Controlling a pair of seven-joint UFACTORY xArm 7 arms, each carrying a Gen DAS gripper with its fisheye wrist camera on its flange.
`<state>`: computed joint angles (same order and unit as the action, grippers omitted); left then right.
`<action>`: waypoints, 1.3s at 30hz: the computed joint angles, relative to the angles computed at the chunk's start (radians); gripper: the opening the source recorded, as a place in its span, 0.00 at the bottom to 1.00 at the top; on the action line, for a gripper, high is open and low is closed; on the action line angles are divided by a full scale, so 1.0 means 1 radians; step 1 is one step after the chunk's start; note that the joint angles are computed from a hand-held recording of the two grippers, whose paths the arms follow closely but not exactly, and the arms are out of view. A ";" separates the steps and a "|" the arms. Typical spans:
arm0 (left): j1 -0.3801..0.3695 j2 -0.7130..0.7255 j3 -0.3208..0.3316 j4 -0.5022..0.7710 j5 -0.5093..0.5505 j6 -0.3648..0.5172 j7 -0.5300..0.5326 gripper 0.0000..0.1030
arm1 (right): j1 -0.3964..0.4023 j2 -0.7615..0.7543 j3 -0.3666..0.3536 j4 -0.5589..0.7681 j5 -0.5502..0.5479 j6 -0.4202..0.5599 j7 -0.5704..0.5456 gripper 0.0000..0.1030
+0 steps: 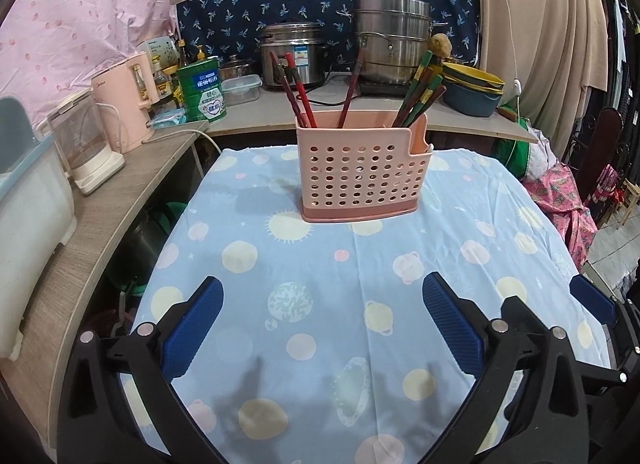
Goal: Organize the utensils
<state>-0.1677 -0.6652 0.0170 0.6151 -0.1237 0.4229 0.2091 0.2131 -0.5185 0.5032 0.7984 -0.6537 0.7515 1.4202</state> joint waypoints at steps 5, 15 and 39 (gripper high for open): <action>0.007 0.002 0.005 -0.003 -0.001 -0.003 -0.006 0.93 | 0.003 -0.005 -0.003 -0.005 0.003 0.015 0.002 0.94; 0.046 0.018 -0.014 -0.005 0.029 -0.010 -0.042 0.93 | -0.003 -0.016 -0.006 -0.015 0.000 0.009 0.019 0.93; 0.049 0.038 -0.028 0.001 0.062 -0.025 -0.078 0.93 | 0.006 0.024 -0.014 0.011 -0.016 0.023 0.013 0.93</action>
<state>-0.1183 -0.6276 -0.0113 0.6161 -0.0618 0.3978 0.1307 0.2194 -0.4946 0.4889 0.8090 -0.6701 0.7746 1.4329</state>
